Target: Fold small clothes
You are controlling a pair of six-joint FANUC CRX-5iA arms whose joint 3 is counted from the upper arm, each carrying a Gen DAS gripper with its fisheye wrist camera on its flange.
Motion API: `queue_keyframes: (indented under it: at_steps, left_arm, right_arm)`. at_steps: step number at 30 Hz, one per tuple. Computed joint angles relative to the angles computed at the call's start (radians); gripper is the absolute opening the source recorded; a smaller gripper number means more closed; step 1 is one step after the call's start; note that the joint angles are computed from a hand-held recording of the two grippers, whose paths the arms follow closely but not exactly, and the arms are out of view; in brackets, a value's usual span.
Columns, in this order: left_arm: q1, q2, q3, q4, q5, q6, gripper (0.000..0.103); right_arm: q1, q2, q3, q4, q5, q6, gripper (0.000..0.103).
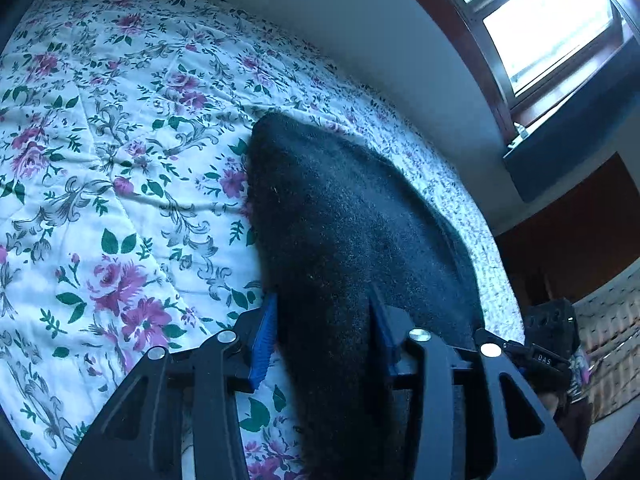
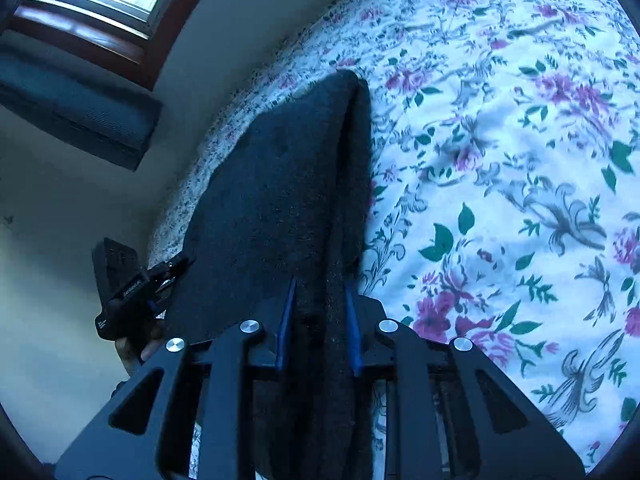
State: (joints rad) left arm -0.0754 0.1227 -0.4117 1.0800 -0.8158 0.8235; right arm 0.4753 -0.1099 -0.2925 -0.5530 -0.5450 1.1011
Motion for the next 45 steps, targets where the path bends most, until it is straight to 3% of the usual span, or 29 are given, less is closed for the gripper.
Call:
queue_keyframes:
  at_steps: [2,4,6,10,12,14,15,18,20,21,24,25,26,27,30,31,32,34,35,38,42,45]
  left_arm:
    - [0.006,0.003,0.001,0.017,0.003,0.018,0.066]
    - [0.004,0.019,0.01,0.037,0.016,0.015,0.067]
    - [0.001,0.044,0.033,0.052,0.012,0.011,0.072]
    - [-0.012,0.093,0.111,-0.012,0.023,0.031,0.076]
    - [-0.022,0.109,0.148,-0.071,0.044,0.044,0.056]
    - [-0.03,0.125,0.194,-0.163,0.058,0.096,0.033]
    - [-0.032,0.133,0.214,-0.185,0.057,0.109,0.03]
    - [-0.045,0.146,0.251,-0.237,0.087,0.107,0.026]
    - [-0.041,0.159,0.264,-0.253,0.066,0.113,0.033]
    - [-0.036,0.158,0.246,-0.209,0.064,0.088,0.036]
    - [-0.01,0.133,0.148,0.001,0.01,-0.032,0.063]
    - [-0.001,0.122,0.118,0.053,-0.017,-0.056,0.073]
    - [0.006,0.11,0.097,0.075,-0.037,-0.066,0.076]
    - [0.005,0.093,0.083,0.066,-0.034,-0.077,0.076]
    - [-0.024,0.067,0.077,-0.016,0.039,-0.082,0.076]
    - [-0.04,0.064,0.086,-0.057,0.078,-0.064,0.068]
    - [-0.054,0.063,0.1,-0.108,0.109,-0.032,0.05]
    - [-0.064,0.062,0.124,-0.185,0.126,0.034,0.039]
    - [-0.065,0.055,0.126,-0.202,0.128,0.043,0.034]
    - [-0.054,0.013,0.108,-0.204,0.129,0.038,0.028]
    - [-0.021,-0.038,0.077,-0.17,0.106,0.015,0.027]
    - [0.018,-0.058,0.089,-0.204,0.068,0.038,0.027]
  right_arm:
    - [-0.054,-0.008,0.007,-0.11,-0.007,0.08,0.028]
    - [-0.063,-0.014,-0.011,-0.097,0.044,0.035,0.047]
    - [-0.09,0.011,0.01,-0.142,0.058,0.079,0.05]
    - [-0.163,0.125,0.137,-0.267,-0.028,0.259,0.054]
    - [-0.18,0.179,0.194,-0.303,-0.056,0.305,0.054]
    - [-0.165,0.226,0.241,-0.258,-0.072,0.273,0.032]
    - [-0.15,0.252,0.267,-0.207,-0.087,0.245,0.017]
    - [-0.105,0.256,0.265,-0.099,-0.031,0.212,0.016]
    - [-0.119,0.266,0.269,-0.138,-0.034,0.242,0.016]
    - [-0.13,0.273,0.274,-0.171,-0.043,0.257,0.018]
    - [-0.192,0.249,0.25,-0.327,-0.074,0.373,0.027]
    - [-0.204,0.237,0.242,-0.355,-0.084,0.396,0.037]
    - [-0.226,0.225,0.235,-0.422,-0.114,0.457,0.042]
    - [-0.234,0.216,0.229,-0.45,-0.133,0.483,0.054]
    - [-0.199,0.184,0.207,-0.409,-0.152,0.52,0.058]
    - [-0.173,0.177,0.197,-0.365,-0.131,0.496,0.056]
    - [-0.128,0.169,0.183,-0.27,-0.095,0.422,0.053]
    - [-0.076,0.189,0.189,-0.151,-0.075,0.332,0.025]
    - [-0.08,0.2,0.203,-0.17,-0.081,0.316,0.022]
    - [-0.04,0.176,0.183,-0.097,-0.027,0.24,0.019]
    - [0.029,0.148,0.166,-0.02,0.039,0.168,0.018]
    - [0.046,0.154,0.19,-0.067,0.051,0.192,0.018]
